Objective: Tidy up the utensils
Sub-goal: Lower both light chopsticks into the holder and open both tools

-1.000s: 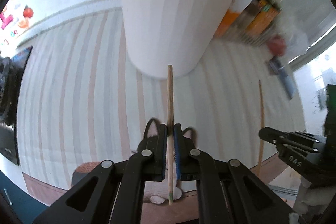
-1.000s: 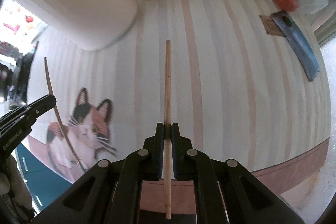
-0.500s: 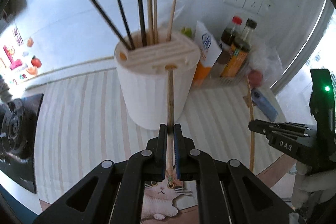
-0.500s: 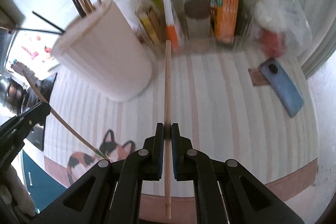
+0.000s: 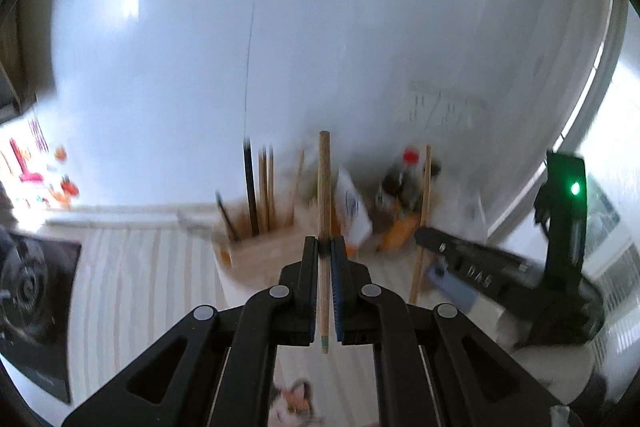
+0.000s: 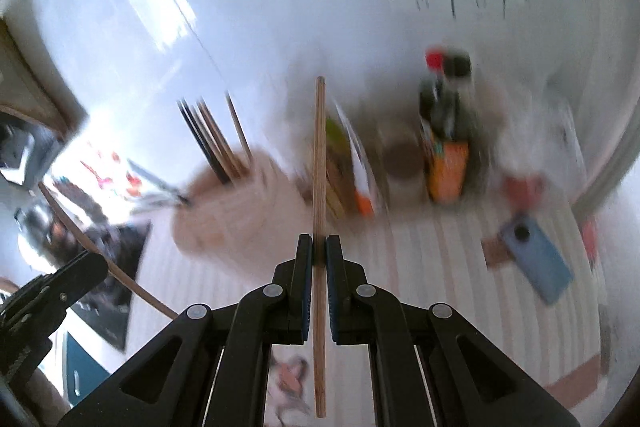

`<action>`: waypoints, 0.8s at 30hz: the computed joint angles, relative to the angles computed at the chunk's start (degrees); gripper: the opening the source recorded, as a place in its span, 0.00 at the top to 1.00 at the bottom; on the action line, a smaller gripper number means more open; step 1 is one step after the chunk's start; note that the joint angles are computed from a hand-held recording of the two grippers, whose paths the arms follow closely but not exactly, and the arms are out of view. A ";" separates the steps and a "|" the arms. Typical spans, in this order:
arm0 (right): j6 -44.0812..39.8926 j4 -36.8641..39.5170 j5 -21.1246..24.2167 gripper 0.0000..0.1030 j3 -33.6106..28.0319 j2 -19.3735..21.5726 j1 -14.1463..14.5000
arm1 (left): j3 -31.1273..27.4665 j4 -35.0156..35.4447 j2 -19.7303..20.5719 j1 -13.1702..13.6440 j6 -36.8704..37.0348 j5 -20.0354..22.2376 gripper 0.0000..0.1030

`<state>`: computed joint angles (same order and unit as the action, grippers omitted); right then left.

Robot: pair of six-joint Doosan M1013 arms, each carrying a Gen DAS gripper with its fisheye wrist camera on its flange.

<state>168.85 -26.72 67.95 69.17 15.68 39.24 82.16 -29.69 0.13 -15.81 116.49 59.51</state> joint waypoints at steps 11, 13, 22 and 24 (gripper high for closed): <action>2.82 -11.45 -6.26 0.93 -6.39 3.85 -3.09 | -10.17 7.47 7.12 -1.12 -7.75 -4.10 0.96; 2.56 -12.12 -7.26 0.93 -7.14 4.78 -3.74 | -10.88 8.25 8.38 -0.87 -9.26 -3.68 0.96; 1.77 -15.61 -10.57 0.93 -8.89 8.73 -4.82 | -11.49 11.50 11.18 -0.66 -12.73 -3.62 0.96; 2.31 -16.70 -11.22 0.93 -8.84 9.18 -4.87 | -12.04 11.62 11.73 -0.64 -12.88 -3.11 0.96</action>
